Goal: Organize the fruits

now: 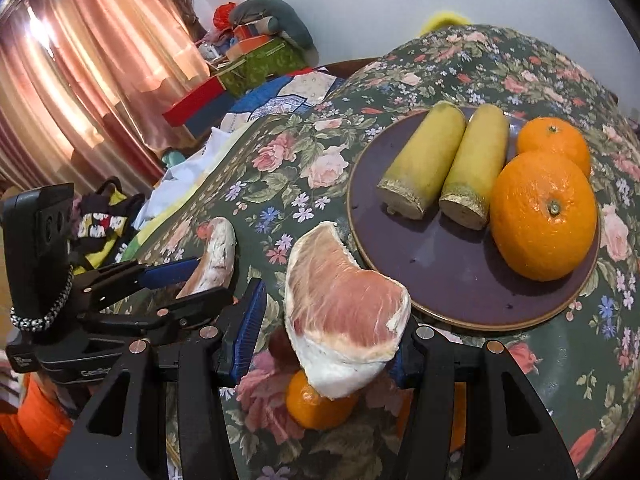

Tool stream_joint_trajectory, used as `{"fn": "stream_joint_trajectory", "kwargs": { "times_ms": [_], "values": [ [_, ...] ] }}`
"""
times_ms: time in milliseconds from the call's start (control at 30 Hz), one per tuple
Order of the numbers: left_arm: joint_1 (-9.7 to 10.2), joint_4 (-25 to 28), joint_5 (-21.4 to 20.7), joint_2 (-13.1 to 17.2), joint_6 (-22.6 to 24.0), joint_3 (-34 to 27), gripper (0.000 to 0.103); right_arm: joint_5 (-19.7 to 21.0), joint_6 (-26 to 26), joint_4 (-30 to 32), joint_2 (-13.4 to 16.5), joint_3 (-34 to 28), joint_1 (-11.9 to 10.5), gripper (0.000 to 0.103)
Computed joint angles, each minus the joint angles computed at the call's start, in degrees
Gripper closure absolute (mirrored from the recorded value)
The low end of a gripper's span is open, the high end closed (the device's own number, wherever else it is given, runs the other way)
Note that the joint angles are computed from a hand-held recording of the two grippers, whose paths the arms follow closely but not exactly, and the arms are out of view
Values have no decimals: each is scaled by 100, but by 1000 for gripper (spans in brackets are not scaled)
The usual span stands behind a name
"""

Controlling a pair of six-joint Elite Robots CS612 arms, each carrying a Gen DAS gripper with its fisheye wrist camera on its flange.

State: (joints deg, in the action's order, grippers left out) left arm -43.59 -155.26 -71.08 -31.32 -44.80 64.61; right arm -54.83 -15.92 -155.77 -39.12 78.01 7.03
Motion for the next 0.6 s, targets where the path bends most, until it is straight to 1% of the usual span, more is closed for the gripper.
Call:
{"fn": "stream_joint_trajectory", "kwargs": {
  "times_ms": [100, 133, 167, 200, 233, 267, 367, 467, 600],
  "values": [
    [3, 34, 134, 56, -41, -87, 45, 108, 144, -31, 29, -21, -30, 59],
    [2, 50, 167, 75, -40, -118, 45, 149, 194, -56, 30, -19, -40, 65],
    [-2, 67, 215, 94, -18, -150, 46, 174, 210, -84, 24, -11, -46, 69],
    [-4, 77, 250, 105, 4, -170, 48, 181, 189, -98, 14, -3, -47, 77],
    [-13, 113, 307, 112, 31, -188, 52, 219, 170, -136, 2, 10, -54, 82],
    [-15, 137, 333, 120, 76, -207, 53, 278, 165, -152, -7, 16, -61, 84],
    [-8, 17, 257, 83, 95, -131, 57, 257, 86, -278, -49, 67, -52, 86],
    [-16, -32, 232, 27, 51, -42, 59, 132, 4, -480, -109, 168, -24, 86],
    [-58, -103, 306, -56, 54, 77, 59, 142, 49, -740, -165, 249, -41, 87]
  ]
}}
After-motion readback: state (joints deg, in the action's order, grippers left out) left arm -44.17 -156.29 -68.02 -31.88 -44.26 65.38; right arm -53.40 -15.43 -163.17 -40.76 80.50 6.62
